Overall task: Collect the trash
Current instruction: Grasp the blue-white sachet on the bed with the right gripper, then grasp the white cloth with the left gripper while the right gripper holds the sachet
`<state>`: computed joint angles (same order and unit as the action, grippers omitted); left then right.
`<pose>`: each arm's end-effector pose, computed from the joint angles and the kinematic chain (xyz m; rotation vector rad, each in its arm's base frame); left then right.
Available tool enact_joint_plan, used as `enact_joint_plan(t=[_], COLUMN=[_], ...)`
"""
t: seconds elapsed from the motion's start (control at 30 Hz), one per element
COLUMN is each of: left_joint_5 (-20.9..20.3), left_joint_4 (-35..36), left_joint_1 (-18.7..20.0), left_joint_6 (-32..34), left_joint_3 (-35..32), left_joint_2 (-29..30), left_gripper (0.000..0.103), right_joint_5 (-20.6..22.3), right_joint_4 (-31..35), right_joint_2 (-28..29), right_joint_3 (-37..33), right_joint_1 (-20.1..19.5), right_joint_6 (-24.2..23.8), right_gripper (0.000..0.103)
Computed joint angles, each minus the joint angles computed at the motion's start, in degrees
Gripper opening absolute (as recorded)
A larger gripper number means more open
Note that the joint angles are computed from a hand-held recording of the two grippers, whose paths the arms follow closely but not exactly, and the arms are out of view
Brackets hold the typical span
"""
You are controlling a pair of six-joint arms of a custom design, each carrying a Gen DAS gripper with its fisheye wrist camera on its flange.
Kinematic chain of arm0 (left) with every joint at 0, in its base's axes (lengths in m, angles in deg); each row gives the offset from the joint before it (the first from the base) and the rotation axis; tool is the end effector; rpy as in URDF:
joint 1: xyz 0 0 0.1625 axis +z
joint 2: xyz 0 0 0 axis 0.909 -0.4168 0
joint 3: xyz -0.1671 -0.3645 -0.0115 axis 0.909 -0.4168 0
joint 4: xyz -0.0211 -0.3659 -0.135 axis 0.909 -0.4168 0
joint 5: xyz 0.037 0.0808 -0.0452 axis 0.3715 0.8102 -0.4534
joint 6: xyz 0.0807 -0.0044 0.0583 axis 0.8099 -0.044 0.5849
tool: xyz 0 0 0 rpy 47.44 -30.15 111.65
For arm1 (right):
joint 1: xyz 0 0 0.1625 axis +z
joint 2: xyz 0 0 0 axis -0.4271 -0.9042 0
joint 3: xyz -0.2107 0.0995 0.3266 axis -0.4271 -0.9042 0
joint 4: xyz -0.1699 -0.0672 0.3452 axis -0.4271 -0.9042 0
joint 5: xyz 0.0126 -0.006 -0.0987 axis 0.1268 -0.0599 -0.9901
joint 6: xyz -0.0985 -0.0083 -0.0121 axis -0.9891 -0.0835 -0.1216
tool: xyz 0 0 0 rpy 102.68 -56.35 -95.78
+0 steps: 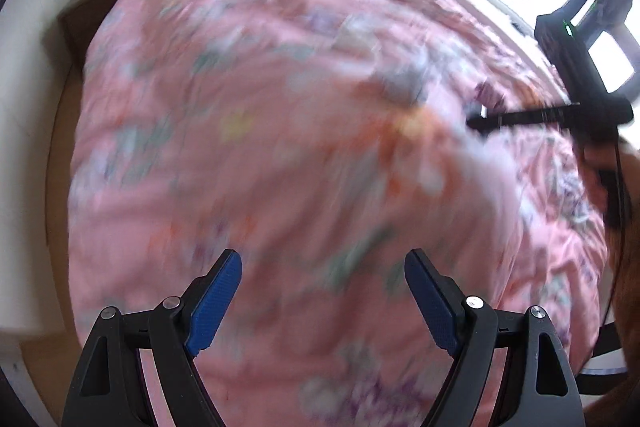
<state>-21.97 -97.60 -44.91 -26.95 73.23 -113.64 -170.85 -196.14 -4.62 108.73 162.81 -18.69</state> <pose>-0.1910 -0.2618 0.5414 0.6516 2.5686 -0.3448 0.5086 -0.3325 0.1984 0.3488 -2.7700 0.2229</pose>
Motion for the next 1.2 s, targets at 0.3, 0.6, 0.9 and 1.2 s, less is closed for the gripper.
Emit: enact_joint_plan(t=[0.3, 0.6, 0.9, 1.2], left_joint_5=[-0.19, -1.38, -2.59, -4.89], left_joint_4=[-25.21, -29.55, -32.64, -26.91], left_joint_1=[9.95, 13.63, 12.36, 7.83], left_joint_6=[22.42, 25.38, 26.18, 12.2], left_joint_3=[1.27, 4.88, 6.83, 5.69], left_joint_2=[14.97, 20.39, 17.83, 4.05], left_gripper=[0.084, 0.084, 0.015, 0.015], right_joint_5=[-0.96, -2.02, -0.64, 3.28], right_joint_4=[-4.17, -4.2, -9.06, -10.94], right_joint_2=[-5.27, -9.52, -9.76, -4.98], right_joint_3=[4.02, 6.9, 8.04, 3.24], right_joint_1=[2.6, 4.34, 6.46, 9.31], right_joint_6=[5.82, 9.18, 9.87, 8.19], right_gripper=[0.021, 0.021, 0.021, 0.021])
